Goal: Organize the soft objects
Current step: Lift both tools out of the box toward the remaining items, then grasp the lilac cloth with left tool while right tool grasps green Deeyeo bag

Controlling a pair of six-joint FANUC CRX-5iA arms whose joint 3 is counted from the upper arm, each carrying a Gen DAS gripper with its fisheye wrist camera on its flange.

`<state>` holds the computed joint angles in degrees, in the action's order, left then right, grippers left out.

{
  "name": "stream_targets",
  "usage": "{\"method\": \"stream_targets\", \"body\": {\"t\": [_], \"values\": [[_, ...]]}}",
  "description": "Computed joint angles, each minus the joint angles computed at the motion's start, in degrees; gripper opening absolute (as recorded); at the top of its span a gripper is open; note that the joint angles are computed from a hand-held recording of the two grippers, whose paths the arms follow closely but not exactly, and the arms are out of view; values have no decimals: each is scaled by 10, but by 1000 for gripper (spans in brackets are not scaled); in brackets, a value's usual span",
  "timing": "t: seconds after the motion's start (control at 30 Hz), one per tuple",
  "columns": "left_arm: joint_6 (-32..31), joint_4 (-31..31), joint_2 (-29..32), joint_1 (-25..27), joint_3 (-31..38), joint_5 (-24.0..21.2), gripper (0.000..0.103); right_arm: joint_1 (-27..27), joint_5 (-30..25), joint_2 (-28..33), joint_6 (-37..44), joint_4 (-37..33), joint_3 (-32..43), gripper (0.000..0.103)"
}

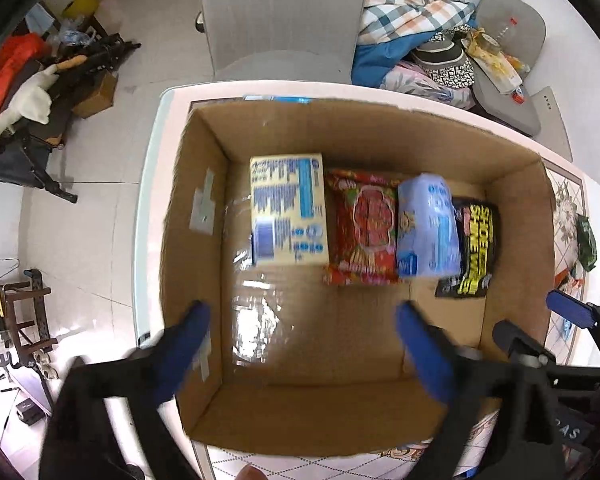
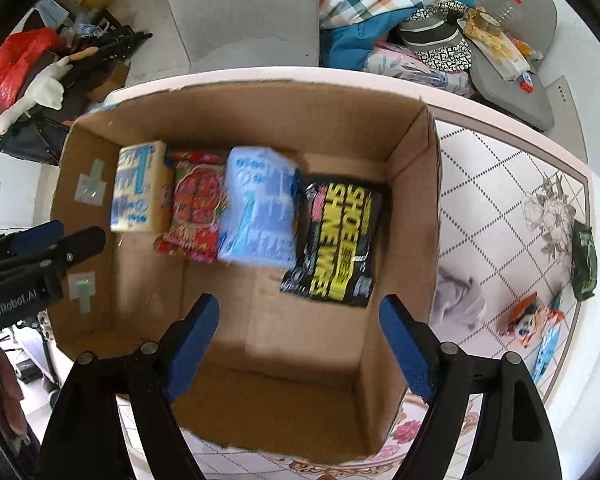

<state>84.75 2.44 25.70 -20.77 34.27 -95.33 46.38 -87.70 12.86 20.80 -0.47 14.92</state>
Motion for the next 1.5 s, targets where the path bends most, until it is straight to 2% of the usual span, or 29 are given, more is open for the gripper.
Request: {"method": "stream_targets", "body": {"t": [0.03, 0.1, 0.23, 0.5, 0.8, 0.97, 1.1, 1.23, 1.3, 1.4, 1.5], "values": [[3, -1, -10, 0, -11, 5, 100, 7, 1, -4, -7, 2, -2, 95], [6, -1, -29, 0, -30, 14, 100, 21, 8, -13, -20, 10, -9, 103], [11, -10, -75, -3, -71, 34, 101, 58, 14, -37, -62, 35, -26, 103], [10, -6, -165, -11, -120, 57, 101, 131, -21, -80, -139, 105, -30, 103], [17, 25, -223, -4, -130, 49, 101, 212, -77, -111, -196, 160, -2, 103], [28, 14, -228, -23, -107, 42, 101, 244, -50, -154, -241, 177, -33, 103], [22, -4, -205, -74, -67, 45, 101, 261, -24, -217, -303, 186, -96, 103], [2, -32, -152, -149, -11, 46, 101, 287, -56, -302, -399, 193, -175, 103], [-17, -49, -115, -184, 25, 36, 101, 312, -91, -360, -468, 194, -221, 103], [-65, -92, -29, -248, 115, -3, 101, 355, -152, -434, -550, 190, -268, 103], [-151, -155, 78, -310, 229, -49, 101, 402, -227, -513, -622, 162, -310, 103]]}}
